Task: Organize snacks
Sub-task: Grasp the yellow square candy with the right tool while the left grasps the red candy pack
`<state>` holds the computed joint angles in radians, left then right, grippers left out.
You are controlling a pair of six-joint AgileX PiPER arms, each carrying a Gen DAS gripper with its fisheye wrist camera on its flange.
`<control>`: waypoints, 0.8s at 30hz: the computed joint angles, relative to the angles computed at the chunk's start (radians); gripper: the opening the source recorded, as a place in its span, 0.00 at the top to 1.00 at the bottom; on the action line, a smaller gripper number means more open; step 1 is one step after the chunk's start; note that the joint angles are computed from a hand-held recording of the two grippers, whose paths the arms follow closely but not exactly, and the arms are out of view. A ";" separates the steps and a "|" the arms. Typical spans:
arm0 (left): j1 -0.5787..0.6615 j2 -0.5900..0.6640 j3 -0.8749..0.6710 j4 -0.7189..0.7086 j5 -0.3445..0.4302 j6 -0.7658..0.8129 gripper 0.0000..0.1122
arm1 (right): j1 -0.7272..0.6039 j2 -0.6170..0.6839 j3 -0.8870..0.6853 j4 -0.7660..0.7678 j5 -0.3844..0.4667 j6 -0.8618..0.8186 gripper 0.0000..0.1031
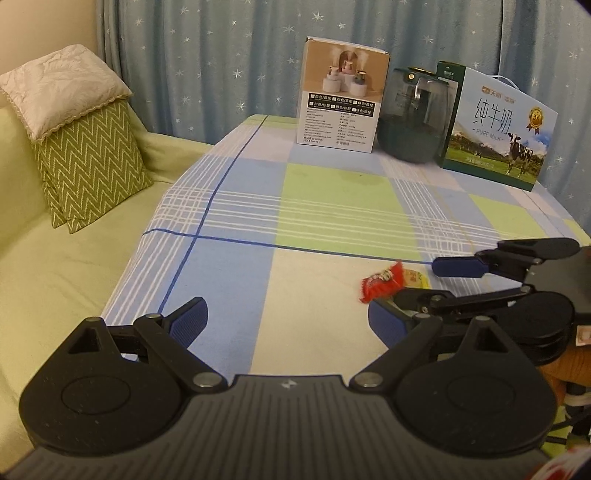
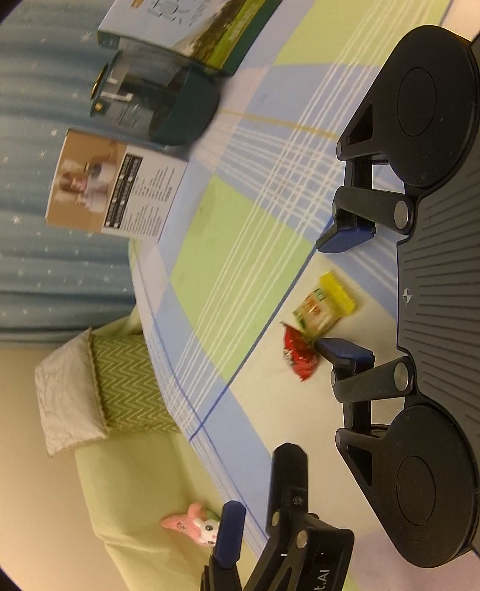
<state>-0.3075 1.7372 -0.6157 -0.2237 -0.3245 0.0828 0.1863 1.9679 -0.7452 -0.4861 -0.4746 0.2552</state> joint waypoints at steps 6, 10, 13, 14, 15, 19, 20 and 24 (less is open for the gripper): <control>0.003 0.013 -0.005 0.054 0.007 -0.037 0.17 | 0.010 0.015 -0.040 -0.056 0.021 0.041 0.71; 0.009 0.029 -0.005 0.095 -0.014 -0.062 0.18 | 0.019 -0.024 -0.002 -0.001 0.054 0.038 0.79; 0.002 0.057 -0.020 0.114 -0.034 -0.054 0.21 | 0.001 -0.076 0.071 0.113 0.049 0.000 0.79; 0.001 0.066 -0.024 0.142 -0.041 -0.065 0.24 | -0.012 -0.098 0.098 0.136 0.049 0.004 0.79; -0.001 0.076 -0.030 0.165 -0.048 -0.072 0.27 | -0.031 -0.119 0.126 0.132 0.043 0.028 0.79; -0.020 0.121 -0.058 0.218 -0.082 -0.077 0.33 | -0.104 -0.204 0.235 0.088 0.026 0.081 0.79; -0.025 0.132 -0.068 0.231 -0.086 -0.085 0.34 | -0.122 -0.223 0.260 0.069 0.021 0.096 0.79; -0.047 0.166 -0.102 0.233 -0.098 -0.065 0.35 | -0.171 -0.280 0.331 0.029 0.018 0.129 0.79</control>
<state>-0.3545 1.9034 -0.7182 0.0091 -0.4226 0.0182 0.0153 1.6881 -0.4142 -0.4566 -0.4570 0.3846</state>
